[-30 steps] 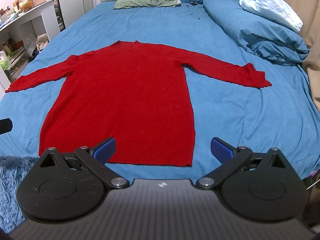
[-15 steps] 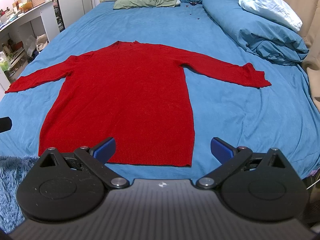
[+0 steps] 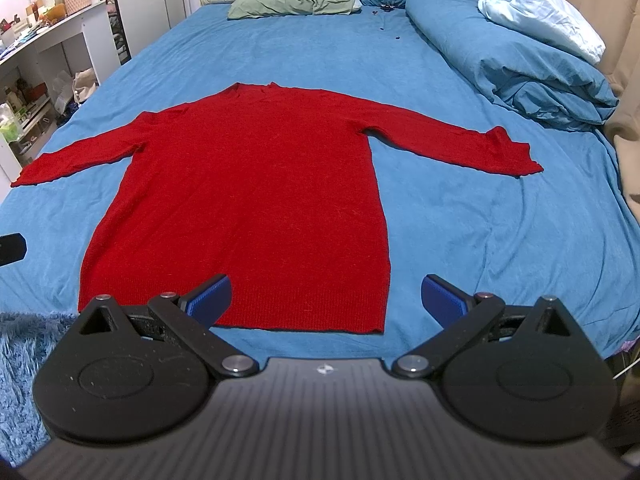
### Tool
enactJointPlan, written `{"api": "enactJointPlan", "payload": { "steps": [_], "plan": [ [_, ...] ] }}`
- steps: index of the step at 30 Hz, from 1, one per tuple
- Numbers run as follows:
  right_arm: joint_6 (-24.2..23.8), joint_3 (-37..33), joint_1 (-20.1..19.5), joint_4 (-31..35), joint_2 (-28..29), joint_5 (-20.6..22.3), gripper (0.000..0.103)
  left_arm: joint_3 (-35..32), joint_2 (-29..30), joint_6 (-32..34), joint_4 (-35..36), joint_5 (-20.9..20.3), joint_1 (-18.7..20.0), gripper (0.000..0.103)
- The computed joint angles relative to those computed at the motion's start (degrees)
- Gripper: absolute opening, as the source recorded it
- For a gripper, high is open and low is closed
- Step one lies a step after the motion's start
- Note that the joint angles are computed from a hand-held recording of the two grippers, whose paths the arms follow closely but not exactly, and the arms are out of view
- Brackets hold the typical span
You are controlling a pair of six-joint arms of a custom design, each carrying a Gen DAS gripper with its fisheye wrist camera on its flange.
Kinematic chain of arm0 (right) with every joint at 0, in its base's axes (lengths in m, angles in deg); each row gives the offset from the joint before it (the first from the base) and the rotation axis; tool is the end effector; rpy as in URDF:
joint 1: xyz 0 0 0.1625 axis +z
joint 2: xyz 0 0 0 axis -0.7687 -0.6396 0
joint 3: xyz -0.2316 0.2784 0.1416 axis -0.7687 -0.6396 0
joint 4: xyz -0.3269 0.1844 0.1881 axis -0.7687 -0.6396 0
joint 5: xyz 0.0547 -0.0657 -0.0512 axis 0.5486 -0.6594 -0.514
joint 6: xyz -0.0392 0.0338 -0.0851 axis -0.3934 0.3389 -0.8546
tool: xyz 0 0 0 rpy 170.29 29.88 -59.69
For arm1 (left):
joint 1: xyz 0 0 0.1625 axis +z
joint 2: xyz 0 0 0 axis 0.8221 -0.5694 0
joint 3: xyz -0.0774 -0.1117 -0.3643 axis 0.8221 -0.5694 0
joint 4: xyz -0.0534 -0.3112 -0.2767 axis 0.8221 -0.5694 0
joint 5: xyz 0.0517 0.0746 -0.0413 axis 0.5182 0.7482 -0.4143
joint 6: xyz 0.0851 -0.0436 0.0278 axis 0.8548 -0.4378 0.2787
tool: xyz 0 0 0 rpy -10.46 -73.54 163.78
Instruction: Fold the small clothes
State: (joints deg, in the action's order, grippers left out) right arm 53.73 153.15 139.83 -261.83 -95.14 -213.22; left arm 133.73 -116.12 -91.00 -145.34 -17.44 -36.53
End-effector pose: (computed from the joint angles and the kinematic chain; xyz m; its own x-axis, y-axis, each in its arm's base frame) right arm 0.0697 -0.2939 0.3487 -0.6928 0.1785 0.6986 -0.3646 0.7491 -0.5530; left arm -0.4212 -0.3697 -0.0028 -0.6610 0.0581 -0.7481 0.5432 0.7248 -0.4237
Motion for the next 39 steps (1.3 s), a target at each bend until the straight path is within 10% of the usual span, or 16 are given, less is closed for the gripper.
{"api": "enactJointPlan", "payload": {
  "steps": [25,33,39],
  "plan": [
    [2.8,-3.8,2.6,2.7,-2.0,-2.0,0.103,-3.9,0.7,3.9,0.9,5.3,-0.7,0.103],
    [-0.1,-12.1,-4.4,-2.0,-0.1,2.4,0.103,-16.7,11.9,34.6,-25.2,8.2,3.6,0.103],
    [0.5,-20.8,-13.8,-6.7,7.1,7.7,0.103,-35.8,25.9,55.9,-37.0,0.9,10.0,0.103]
  ]
}}
